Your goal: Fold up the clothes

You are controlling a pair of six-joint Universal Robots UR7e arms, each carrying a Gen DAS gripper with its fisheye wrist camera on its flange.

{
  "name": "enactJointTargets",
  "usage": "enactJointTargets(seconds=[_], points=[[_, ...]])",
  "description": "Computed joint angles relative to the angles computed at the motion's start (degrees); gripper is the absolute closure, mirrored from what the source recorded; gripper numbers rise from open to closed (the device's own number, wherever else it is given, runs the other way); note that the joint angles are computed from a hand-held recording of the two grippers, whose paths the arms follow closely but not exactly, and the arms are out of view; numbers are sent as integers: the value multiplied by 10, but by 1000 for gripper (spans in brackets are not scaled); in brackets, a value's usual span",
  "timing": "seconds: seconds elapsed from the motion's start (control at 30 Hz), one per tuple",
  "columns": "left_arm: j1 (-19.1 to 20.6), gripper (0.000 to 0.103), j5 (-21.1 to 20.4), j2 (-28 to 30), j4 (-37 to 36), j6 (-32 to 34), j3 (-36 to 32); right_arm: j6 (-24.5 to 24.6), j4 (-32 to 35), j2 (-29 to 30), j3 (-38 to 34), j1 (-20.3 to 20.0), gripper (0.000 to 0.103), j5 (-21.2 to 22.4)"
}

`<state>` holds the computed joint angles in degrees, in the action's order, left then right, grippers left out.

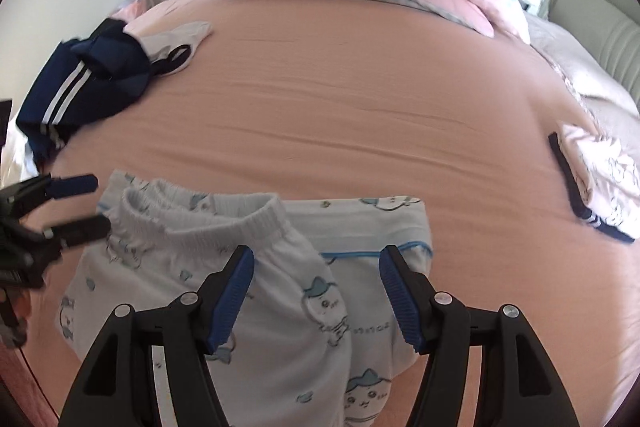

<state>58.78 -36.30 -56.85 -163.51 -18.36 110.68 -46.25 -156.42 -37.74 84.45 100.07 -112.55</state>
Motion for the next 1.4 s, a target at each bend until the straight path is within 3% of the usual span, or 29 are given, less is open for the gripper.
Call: enactJointTargets(seconds=[0.07, 0.23, 0.3, 0.4, 0.53, 0.67, 0.87, 1.0, 1.07, 1.13, 1.2, 1.3, 1.4], points=[[1, 15, 52, 28, -9, -7, -17, 28, 21, 21, -36, -2, 39, -8], [-22, 15, 96, 10, -19, -35, 3, 84, 33, 9, -41, -8, 39, -4], [-31, 15, 63, -25, 38, -64, 15, 81, 22, -12, -20, -9, 39, 5], [-50, 15, 31, -64, 157, -159, 35, 77, 73, -53, 14, -14, 37, 20], [-65, 15, 14, -68, 324, -309, 37, 22, 62, -93, 83, -22, 37, 4], [-80, 15, 2, -49, 366, -367, 41, -14, 38, -105, 125, -26, 37, -24], [-92, 7, 29, -30, 458, -423, 22, -37, 16, -104, 137, -29, 33, -43], [-113, 7, 68, -22, 665, -548, -17, -47, -12, -110, 143, -33, 33, -55], [-114, 8, 67, -24, 744, -607, -38, -45, -23, -112, 141, -35, 33, -68], [-118, 8, 67, -36, 740, -623, -33, -44, -35, -114, 138, -37, 33, -77], [-129, 8, 72, -46, 642, -564, -2, -42, -49, -123, 139, -39, 33, -59], [-142, 8, 72, -50, 490, -470, 37, -37, -56, -144, 149, -40, 33, 15], [-138, 8, 55, -19, 446, -418, 30, -34, -42, -144, 146, -38, 32, 60]])
